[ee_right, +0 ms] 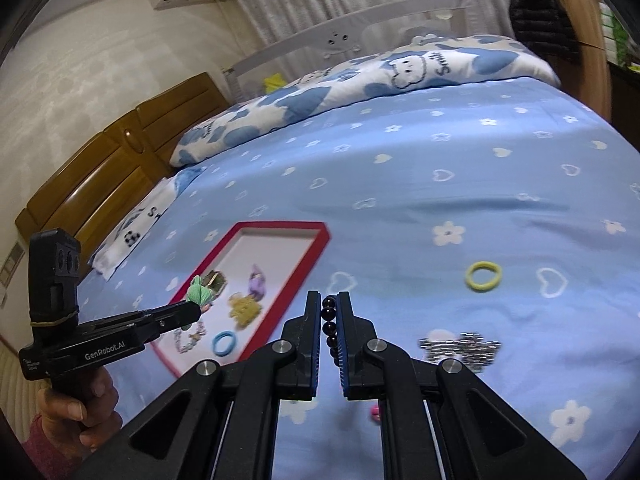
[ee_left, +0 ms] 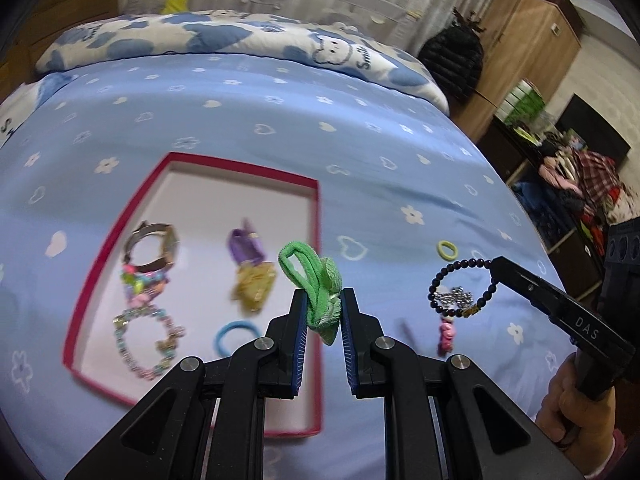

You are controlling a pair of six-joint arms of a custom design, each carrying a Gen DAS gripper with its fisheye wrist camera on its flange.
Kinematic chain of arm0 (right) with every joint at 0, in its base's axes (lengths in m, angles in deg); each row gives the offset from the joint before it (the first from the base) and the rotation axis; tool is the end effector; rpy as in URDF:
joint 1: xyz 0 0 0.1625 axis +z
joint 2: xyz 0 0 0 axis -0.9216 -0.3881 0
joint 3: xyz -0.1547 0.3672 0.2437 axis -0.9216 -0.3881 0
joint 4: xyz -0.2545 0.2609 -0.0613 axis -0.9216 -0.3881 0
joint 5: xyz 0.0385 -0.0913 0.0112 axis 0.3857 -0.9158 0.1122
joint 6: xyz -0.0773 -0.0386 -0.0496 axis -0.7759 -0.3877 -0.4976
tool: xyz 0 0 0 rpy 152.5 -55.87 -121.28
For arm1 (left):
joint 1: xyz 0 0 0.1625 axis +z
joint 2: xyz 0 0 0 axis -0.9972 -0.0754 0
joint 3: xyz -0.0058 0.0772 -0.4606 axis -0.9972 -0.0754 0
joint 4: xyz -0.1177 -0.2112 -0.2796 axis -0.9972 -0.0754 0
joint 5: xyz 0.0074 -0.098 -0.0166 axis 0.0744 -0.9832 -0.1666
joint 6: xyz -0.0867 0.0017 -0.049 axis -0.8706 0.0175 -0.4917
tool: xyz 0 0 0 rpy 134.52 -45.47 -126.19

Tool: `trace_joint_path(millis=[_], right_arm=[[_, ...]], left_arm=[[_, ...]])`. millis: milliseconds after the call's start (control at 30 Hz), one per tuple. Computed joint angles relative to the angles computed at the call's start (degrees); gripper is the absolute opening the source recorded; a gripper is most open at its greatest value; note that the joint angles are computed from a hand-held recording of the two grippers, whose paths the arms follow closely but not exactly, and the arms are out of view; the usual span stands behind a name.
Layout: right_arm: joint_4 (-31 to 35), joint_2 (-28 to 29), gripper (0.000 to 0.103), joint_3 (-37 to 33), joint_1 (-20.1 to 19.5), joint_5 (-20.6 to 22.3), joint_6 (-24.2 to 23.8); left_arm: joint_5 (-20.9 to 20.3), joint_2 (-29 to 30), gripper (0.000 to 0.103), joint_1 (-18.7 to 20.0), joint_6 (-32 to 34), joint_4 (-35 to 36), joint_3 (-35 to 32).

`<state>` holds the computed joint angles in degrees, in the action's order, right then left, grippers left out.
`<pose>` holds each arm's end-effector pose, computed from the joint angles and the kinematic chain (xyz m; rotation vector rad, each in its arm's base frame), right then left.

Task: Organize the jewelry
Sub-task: 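Carry the green hair tie and black bead bracelet into the tray with both tools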

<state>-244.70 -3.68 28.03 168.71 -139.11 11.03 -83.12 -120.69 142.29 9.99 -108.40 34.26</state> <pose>0.2591 -0.7647 0.2130 0.4553 -2.6541 0.8109 -0.2499 -0.7298 0.2140 0.2519 2.5845 -0.8593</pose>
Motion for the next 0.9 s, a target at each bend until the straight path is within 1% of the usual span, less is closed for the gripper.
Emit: trace_joint_path(millis=[333, 567, 733, 900], right_arm=[[3.9, 3.1, 0.007, -2.9, 1.9, 3.2, -1.3], [7.1, 5.7, 0.007, -5.6, 3.2, 5.6, -1.9], [8.9, 7.2, 0.007, -6.8, 4.0, 6.8, -2.6], [11.1, 8.8, 0.007, -8.3, 4.6, 8.3, -2.8]], left_arm=[[3.4, -5.2, 0.015, 0.1, -3.0, -2.2, 6.1], [5.2, -7.9, 0.015, 0.4, -5.6, -2.3, 9.5], [5.5, -9.0, 0.015, 0.7, -7.2, -2.1, 11.1], [5.1, -9.2, 0.015, 1.4, -7.9, -1.5, 11.2]])
